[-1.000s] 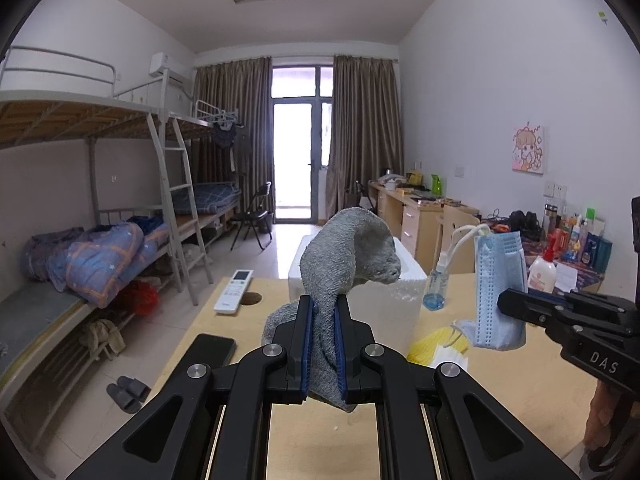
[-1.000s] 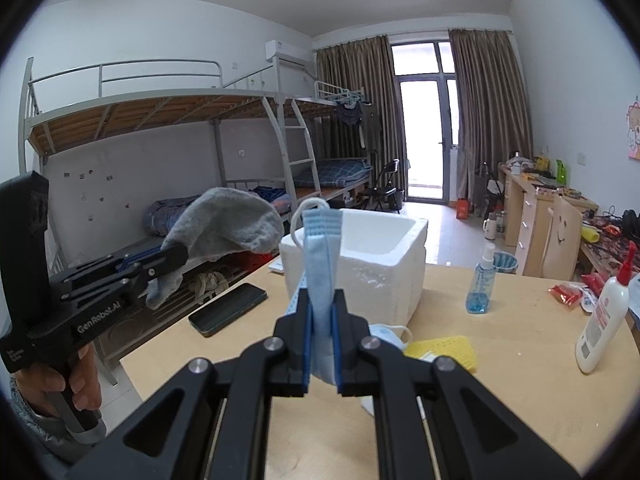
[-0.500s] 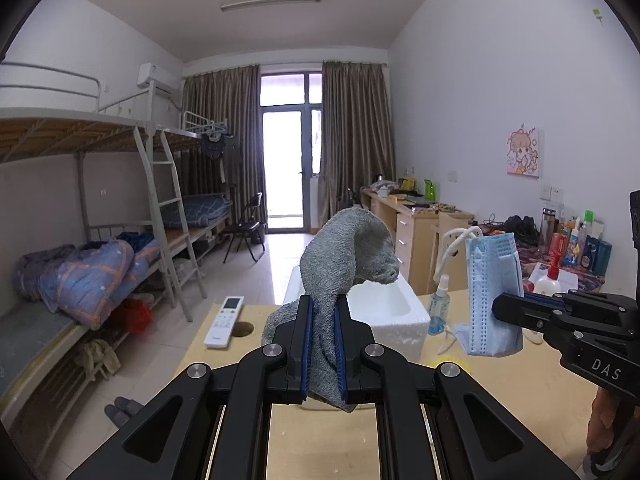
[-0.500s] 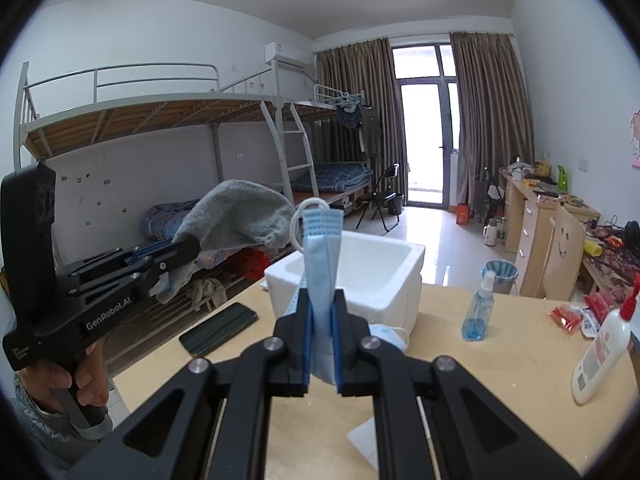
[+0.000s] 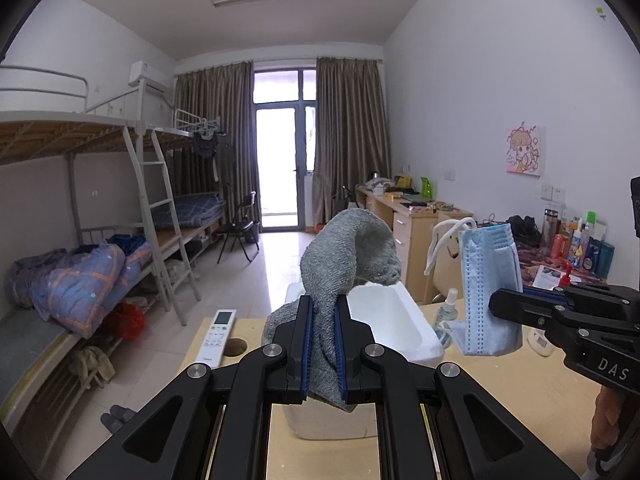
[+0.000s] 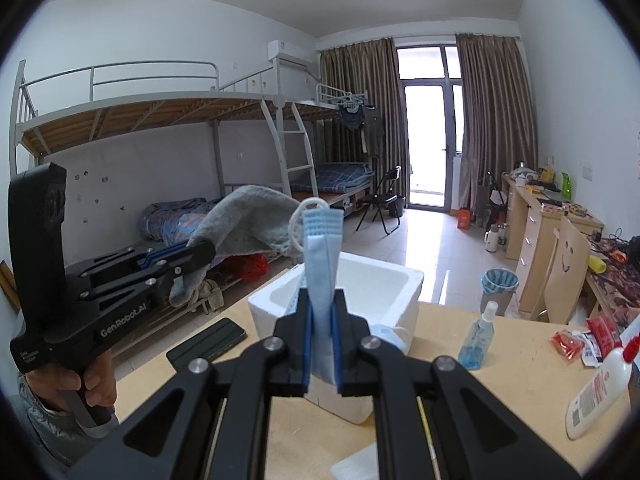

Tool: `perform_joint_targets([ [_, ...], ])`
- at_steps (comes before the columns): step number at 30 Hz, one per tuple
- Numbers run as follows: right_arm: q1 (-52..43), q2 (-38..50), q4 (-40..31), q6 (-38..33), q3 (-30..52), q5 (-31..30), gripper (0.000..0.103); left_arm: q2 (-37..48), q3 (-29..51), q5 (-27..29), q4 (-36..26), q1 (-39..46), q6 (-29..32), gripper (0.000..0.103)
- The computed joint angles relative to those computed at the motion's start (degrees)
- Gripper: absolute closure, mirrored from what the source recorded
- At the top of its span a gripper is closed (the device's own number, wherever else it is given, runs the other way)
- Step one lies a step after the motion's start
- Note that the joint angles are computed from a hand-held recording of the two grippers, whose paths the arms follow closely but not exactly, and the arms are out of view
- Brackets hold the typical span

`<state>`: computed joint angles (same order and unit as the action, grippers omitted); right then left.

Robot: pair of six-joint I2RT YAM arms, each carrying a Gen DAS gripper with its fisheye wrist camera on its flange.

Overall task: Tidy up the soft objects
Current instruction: 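Carry the grey sock and blue mask with both grippers over the white foam box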

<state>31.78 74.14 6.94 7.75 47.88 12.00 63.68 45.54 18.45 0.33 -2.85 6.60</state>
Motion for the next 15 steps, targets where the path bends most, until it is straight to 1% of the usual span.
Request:
perform_joint_targets([
  [8, -1.61, 4.99, -0.09, -1.10, 4.07, -1.40, 0.092, 5.52, 3.55, -0.97, 1.50, -0.96, -0.19, 0.092],
  [13, -2.33, 7.66, -0.67, -1.17, 6.58, -1.98, 0.092, 9.03, 6.01, -1.58, 1.29, -1.96, -0.19, 0.092],
  [15, -2.51, 8.77, -0.54, -1.31, 7.39, -2.20, 0.092, 10.85, 7.74, -1.52, 0.08, -2.32, -0.33, 0.092],
])
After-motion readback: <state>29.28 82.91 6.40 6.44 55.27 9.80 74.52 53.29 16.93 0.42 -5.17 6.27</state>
